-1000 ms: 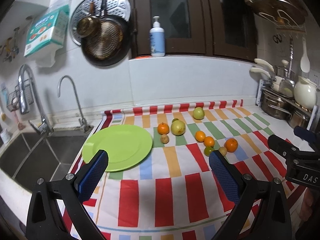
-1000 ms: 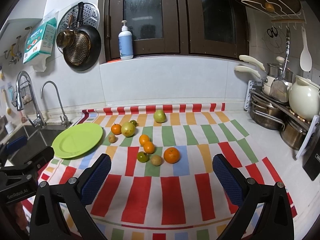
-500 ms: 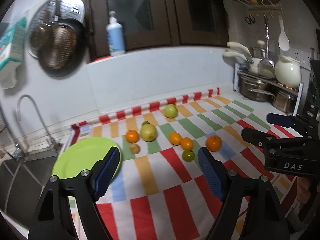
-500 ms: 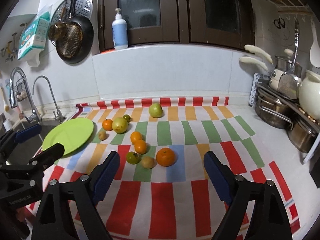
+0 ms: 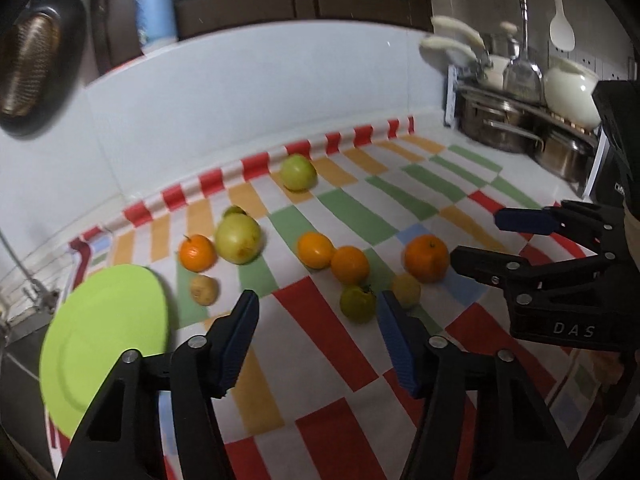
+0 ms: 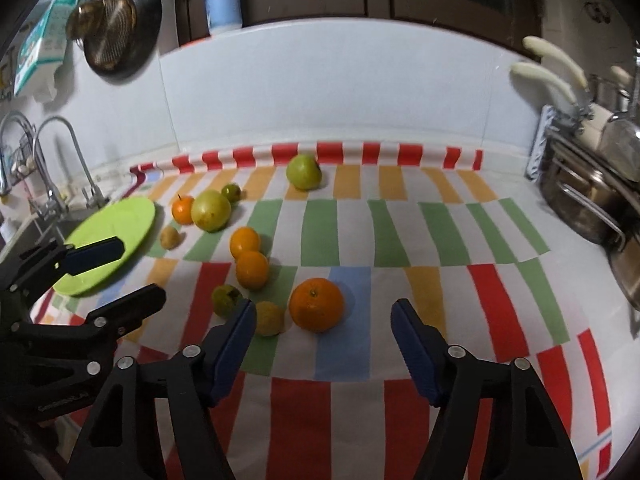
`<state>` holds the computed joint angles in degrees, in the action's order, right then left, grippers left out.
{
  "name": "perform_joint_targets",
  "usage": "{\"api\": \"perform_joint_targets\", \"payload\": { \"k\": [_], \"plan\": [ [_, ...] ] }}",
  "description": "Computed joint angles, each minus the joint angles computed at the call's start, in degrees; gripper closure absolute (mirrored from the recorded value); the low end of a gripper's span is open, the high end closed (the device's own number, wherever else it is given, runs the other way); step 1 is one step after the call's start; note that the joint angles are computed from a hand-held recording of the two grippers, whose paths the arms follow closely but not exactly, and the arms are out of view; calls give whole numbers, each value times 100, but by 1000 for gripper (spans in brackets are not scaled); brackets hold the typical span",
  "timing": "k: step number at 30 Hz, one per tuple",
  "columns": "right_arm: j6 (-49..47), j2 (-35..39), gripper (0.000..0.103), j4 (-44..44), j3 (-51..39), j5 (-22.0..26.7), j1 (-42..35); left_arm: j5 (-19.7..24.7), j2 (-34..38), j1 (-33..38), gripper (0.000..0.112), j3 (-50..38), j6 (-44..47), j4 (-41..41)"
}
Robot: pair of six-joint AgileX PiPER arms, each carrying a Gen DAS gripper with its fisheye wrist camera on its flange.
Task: Organize fruits
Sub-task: 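Grasp the green tomato with the left tool while the right tool grasps an orange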
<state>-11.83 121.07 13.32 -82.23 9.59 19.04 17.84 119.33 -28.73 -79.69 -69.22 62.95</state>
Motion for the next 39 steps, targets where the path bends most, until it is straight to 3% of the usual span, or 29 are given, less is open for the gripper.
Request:
{"api": "perform_joint_targets", "payload": {
  "k": [9, 16, 20, 28, 34, 39],
  "plan": [
    [-652, 749, 47, 329, -960, 772, -141, 47, 869, 149, 67, -1078, 2928, -2559],
    [-1070, 1088, 49, 771, -1516, 1174, -221, 83, 1126, 263, 71, -1488, 4076, -3642],
    [-1254, 1243, 51, 948, -1772, 1360, -257, 265, 1331, 327, 80, -1812, 4742, -4339],
    [-1463, 1410, 60, 1182, -2039, 1536, -274, 219, 1303, 410, 82, -1767, 4948, -4720],
    [-1598, 1207, 60, 1416, -1747, 1318, -279, 25, 1010, 410, 83, -1384, 4513, -4471],
    [-1841, 858, 60, 1667, -1329, 1037, -206, -179, 531, 382, 83, -844, 3630, -3742]
  ]
}}
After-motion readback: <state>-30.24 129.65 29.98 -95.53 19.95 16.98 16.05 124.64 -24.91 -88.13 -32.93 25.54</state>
